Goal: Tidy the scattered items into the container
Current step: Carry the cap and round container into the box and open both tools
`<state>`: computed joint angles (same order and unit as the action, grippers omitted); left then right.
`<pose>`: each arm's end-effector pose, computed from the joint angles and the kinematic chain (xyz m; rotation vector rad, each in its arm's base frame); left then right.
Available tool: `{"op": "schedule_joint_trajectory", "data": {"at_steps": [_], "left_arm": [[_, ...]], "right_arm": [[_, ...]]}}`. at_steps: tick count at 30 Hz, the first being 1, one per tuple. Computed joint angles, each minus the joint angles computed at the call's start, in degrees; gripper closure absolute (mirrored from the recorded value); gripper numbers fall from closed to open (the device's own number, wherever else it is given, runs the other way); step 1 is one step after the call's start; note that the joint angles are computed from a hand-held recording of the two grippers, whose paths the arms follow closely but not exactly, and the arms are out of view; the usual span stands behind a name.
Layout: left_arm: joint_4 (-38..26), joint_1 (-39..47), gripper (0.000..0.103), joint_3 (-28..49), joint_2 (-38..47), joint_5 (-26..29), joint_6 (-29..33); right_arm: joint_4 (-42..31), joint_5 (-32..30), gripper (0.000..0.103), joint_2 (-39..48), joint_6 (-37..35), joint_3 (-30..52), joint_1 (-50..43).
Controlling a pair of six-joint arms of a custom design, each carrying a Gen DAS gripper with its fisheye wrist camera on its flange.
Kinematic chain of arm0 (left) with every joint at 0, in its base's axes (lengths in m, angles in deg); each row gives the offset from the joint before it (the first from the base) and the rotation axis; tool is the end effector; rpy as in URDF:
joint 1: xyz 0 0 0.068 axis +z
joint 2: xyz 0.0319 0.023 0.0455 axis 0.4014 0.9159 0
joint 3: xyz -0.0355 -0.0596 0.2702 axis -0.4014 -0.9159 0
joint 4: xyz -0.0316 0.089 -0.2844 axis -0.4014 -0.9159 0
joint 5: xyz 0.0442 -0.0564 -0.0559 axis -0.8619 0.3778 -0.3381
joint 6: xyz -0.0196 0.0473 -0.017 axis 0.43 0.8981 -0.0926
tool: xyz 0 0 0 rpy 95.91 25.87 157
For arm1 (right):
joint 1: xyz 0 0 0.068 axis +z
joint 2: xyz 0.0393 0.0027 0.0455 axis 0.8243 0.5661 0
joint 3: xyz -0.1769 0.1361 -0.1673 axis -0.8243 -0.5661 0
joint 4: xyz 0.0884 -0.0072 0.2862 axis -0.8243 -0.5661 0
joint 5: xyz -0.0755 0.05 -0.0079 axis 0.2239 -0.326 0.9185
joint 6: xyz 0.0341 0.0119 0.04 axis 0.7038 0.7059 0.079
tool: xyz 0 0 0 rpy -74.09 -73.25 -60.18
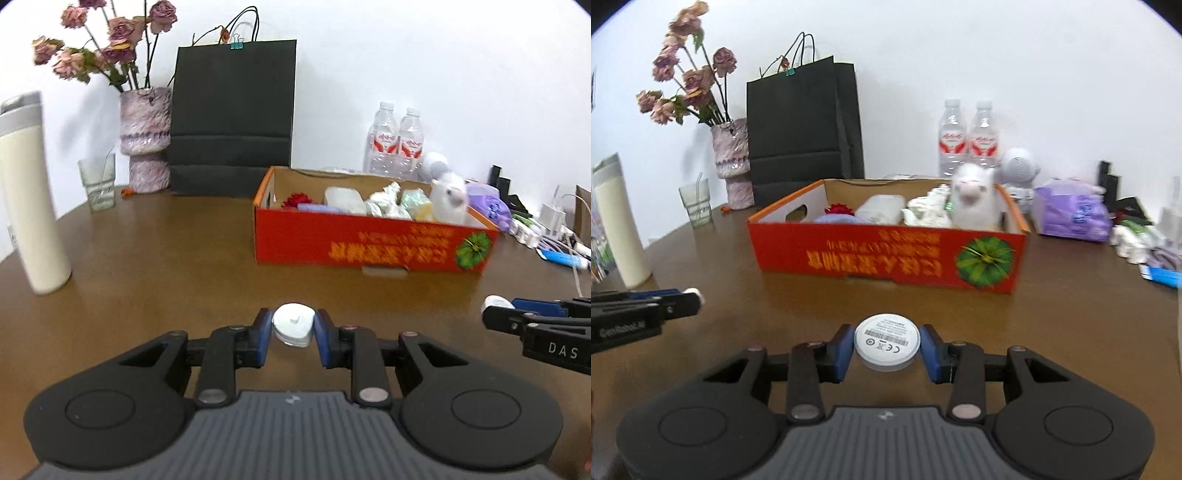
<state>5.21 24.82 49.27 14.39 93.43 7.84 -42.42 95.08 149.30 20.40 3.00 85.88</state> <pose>0.2828 0.0000 0.0523 0.1056 2.0899 -0.1359 0.2821 0.1535 0.0393 -0.1368 2.1029 0.1521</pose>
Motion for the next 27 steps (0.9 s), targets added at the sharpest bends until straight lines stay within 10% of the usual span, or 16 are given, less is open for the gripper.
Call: {"op": "schedule_joint_trajectory", "data": {"at_steps": [15,27], "left_arm": [[16.0,-11.7,0.077,-18.3,-6.3,-8.9,-3.1],[13.2,-11.5,0.077,-18.9,-13.0,-6.8,-3.6]], "right_arm": [[15.7,13.2,0.065,-7.1,5.1,-19.7,11.5],[21.7,11.2,0.065,-10.9,1.9,-23.9,9.0]]}}
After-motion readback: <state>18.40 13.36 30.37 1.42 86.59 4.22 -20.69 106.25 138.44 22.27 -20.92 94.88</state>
